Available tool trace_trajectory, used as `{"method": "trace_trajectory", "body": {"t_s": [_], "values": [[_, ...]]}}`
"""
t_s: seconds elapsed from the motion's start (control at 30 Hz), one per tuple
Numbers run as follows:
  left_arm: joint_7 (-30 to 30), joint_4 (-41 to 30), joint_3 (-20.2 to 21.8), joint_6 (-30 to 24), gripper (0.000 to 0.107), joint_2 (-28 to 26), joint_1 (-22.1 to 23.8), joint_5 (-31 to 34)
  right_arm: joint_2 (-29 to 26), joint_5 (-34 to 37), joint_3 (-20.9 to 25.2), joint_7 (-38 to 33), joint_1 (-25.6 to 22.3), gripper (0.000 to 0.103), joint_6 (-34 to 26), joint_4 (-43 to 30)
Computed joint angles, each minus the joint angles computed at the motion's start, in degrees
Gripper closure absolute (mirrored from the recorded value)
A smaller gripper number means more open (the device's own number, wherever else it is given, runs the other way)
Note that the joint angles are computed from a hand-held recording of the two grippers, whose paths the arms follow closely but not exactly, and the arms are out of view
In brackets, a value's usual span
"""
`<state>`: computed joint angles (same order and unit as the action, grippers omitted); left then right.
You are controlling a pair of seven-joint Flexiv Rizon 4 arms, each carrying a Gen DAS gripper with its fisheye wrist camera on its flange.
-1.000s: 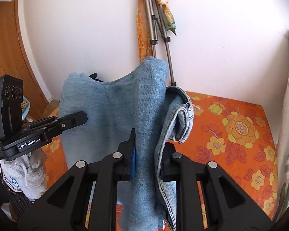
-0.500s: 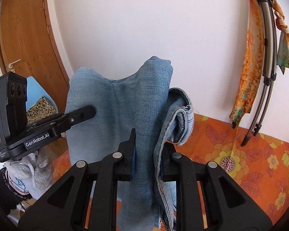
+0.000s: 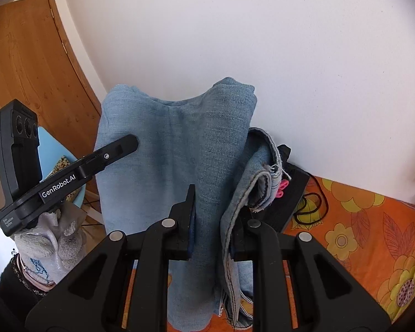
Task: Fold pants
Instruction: 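Lift the folded jeans with both tools and carry them toward the bed corner, then lower the jeans onto the stack and open both tools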
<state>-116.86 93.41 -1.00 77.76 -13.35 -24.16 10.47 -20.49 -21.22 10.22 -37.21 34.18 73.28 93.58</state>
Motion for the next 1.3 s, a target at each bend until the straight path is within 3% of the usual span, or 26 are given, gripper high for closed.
{"method": "trace_trajectory", "body": {"t_s": [0.27, 0.47, 0.6, 0.63, 0.73, 0.83, 0.93, 1.07, 1.17, 1.23, 1.3], "values": [[0.5, -9.2, 3.3, -1.1, 0.096, -12.6, -0.1, -1.3, -9.3, 1.9, -2.3, -0.7, -1.3, 0.086, 1.4, -4.9], [0.4, -13.5, 6.3, -3.4, 0.096, -17.4, -1.6, -1.2, -12.0, 1.6, -4.1, -0.5, -0.8, 0.086, 2.7, -5.1], [-1.5, -15.4, 7.9, -7.7, 0.082, -18.4, -2.4, -1.2, -12.4, -0.6, -6.0, 0.5, 0.9, 0.074, -0.1, -5.5], [-2.9, -15.4, 8.5, -8.2, 0.075, -18.0, -2.8, -0.6, -12.0, -2.1, -7.2, 1.6, 2.3, 0.065, -1.4, -5.6], [-9.8, -15.8, 12.5, -11.0, 0.057, -15.9, -5.6, 4.7, -10.7, -5.7, -8.5, 4.0, 3.9, 0.053, -4.8, -5.0], [-11.4, -15.1, 11.5, -12.4, 0.056, -12.9, -5.4, 7.9, -8.1, -12.8, -11.4, 8.1, 6.2, 0.035, -7.9, -3.1], [-13.0, -13.7, 10.7, -14.7, 0.046, -9.0, -6.3, 12.0, -5.8, -16.8, -10.1, 9.8, 6.0, 0.034, -9.4, -2.2], [-15.5, -9.8, 7.9, -16.5, 0.046, -2.7, -6.6, 14.2, -1.5, -20.7, -7.9, 11.8, 5.3, 0.033, -10.4, 0.9], [-18.8, -8.1, 6.4, -19.4, 0.045, 2.1, -8.4, 18.8, 2.0, -23.6, -6.1, 13.4, 4.6, 0.026, -11.0, 3.2], [-21.1, -7.0, 4.9, -21.7, 0.036, 5.2, -9.5, 21.9, 5.0, -25.9, -4.7, 15.1, 4.4, 0.024, -12.1, 5.2], [-22.9, -6.3, 2.9, -24.3, 0.036, 8.3, -10.6, 24.7, 8.3, -26.9, -2.9, 15.7, 3.3, 0.021, -13.1, 7.2]]}}
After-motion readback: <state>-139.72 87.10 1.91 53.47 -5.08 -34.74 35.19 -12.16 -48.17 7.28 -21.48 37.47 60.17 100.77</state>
